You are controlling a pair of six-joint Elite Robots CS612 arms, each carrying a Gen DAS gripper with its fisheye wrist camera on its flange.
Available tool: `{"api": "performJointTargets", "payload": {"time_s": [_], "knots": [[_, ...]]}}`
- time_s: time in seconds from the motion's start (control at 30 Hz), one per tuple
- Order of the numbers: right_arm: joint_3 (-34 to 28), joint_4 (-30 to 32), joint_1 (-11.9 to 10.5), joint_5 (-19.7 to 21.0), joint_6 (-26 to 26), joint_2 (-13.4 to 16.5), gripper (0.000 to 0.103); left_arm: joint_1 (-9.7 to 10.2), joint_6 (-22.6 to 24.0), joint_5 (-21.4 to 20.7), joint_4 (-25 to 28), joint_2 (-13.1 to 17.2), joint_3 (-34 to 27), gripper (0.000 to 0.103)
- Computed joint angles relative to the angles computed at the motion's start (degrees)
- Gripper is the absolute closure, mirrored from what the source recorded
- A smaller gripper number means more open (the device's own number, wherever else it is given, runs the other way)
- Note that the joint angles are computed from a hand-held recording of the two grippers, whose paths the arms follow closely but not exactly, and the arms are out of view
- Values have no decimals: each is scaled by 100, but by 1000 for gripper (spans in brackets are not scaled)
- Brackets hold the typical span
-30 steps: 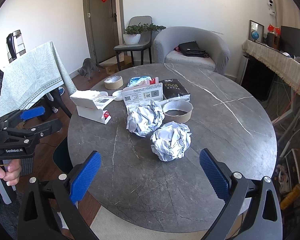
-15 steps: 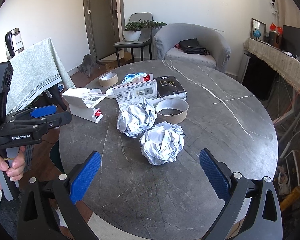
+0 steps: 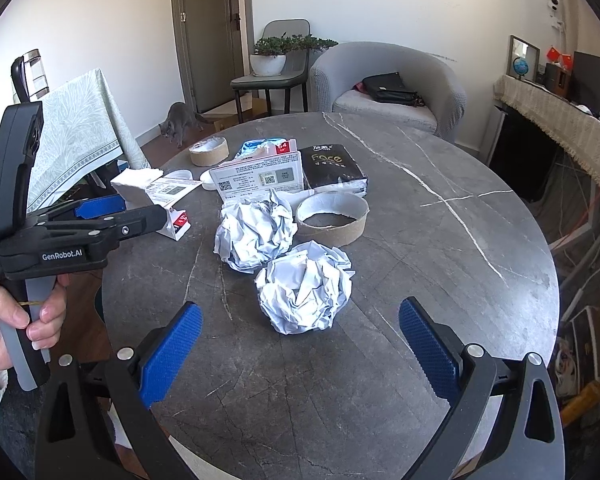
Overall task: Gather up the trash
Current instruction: 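Grasp the white tissue box with the left tool while the right tool grasps a crumpled paper ball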
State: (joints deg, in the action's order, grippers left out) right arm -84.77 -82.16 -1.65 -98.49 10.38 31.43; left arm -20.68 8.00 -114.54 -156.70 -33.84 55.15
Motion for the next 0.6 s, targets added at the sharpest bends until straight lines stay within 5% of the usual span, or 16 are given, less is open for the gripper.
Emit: {"api": "performJointTargets", "payload": {"time_s": [0.13,0.23,0.47,0.6], "knots": [[54,12,-6,-29,-60,-11,3,-11,-108,-8,-6,68,-113,12],[103,-4,-15,-47,-76,-34,3,-28,-143,-5,65,130,-239,25],[210,-40,-34,-14,-46,-105,4,-7,-142,-98,160,160,-311,25],[261,87,-41,-19,22,-147,28,15,-77,-177,70,119,-249,25]]}}
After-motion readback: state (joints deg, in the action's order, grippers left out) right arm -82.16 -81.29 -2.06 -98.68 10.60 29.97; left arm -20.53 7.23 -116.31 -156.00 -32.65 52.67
